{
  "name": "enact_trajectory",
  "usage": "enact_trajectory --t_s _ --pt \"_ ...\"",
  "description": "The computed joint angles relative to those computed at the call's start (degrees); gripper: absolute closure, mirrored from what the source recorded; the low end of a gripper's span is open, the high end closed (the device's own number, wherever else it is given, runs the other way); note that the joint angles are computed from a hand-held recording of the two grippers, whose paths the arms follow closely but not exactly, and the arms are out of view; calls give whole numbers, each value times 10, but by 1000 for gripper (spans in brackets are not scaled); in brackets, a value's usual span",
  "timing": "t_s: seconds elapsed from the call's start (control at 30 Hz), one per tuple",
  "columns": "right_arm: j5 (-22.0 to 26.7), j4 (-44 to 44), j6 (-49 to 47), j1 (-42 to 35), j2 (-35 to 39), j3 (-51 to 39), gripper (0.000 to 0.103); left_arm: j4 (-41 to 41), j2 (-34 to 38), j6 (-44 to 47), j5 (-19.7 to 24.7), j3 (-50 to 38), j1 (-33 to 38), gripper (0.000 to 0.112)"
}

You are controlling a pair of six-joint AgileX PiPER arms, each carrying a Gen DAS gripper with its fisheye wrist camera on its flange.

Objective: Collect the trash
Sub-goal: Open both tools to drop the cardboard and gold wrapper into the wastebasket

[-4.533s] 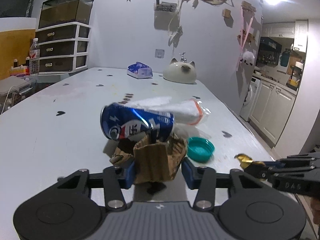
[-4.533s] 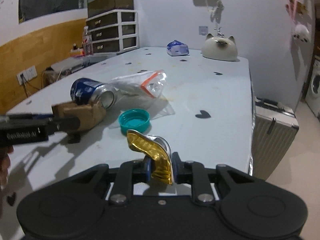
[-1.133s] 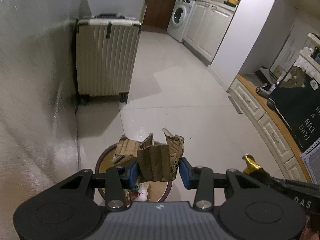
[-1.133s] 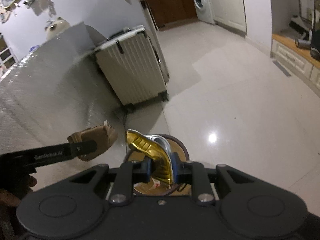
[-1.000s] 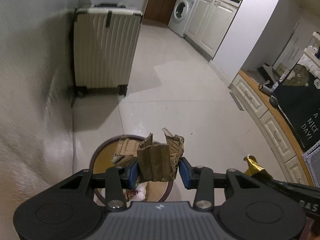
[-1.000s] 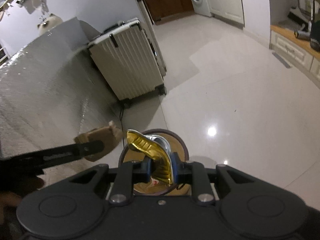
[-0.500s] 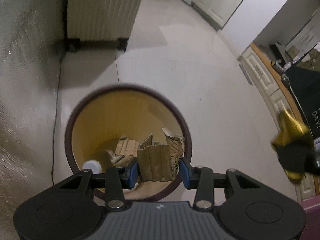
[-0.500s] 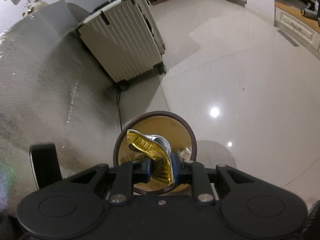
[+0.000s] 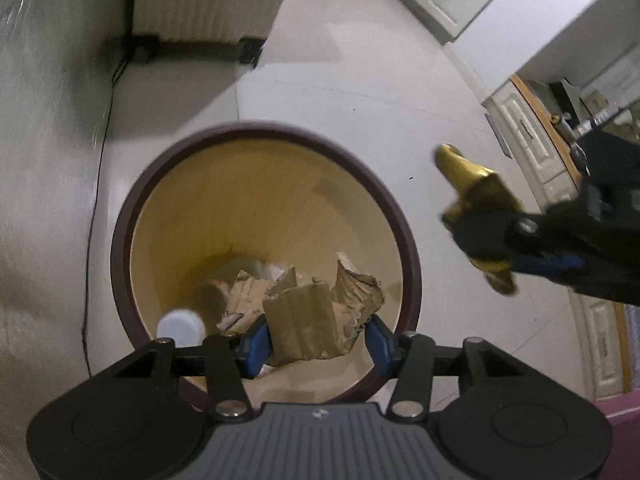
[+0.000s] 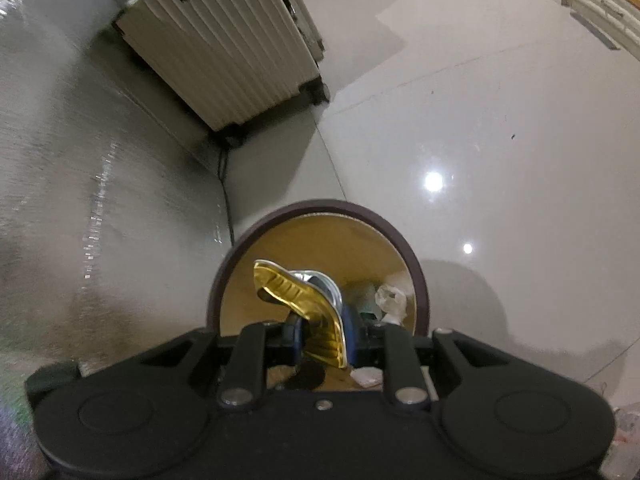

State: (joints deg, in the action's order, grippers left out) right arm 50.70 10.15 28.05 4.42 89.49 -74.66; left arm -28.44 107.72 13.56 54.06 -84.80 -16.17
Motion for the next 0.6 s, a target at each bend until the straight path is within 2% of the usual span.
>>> enact_trajectory --t_s 0.1,0.17,0.2,0.23,0.27,0.53,0.6 --pt "-10 11 -6 3 35 -17 82 0 -1 -7 2 8 1 60" --pt "-20 19 -12 3 54 -27 76 0 3 -8 5 5 1 54" --pt "-27 17 -6 4 60 -29 70 1 6 -11 5 3 1 49" --pt "-37 19 -5 3 64 -28 55 7 5 -17 4 4 0 49" --pt "-42 20 -6 3 66 -27 49 12 8 -21 3 1 -1 49" --pt "-30 9 -22 -1 57 3 49 47 17 -41 20 -12 -6 48" --pt "-26 12 -31 -4 52 12 49 53 21 -46 28 -21 -8 44"
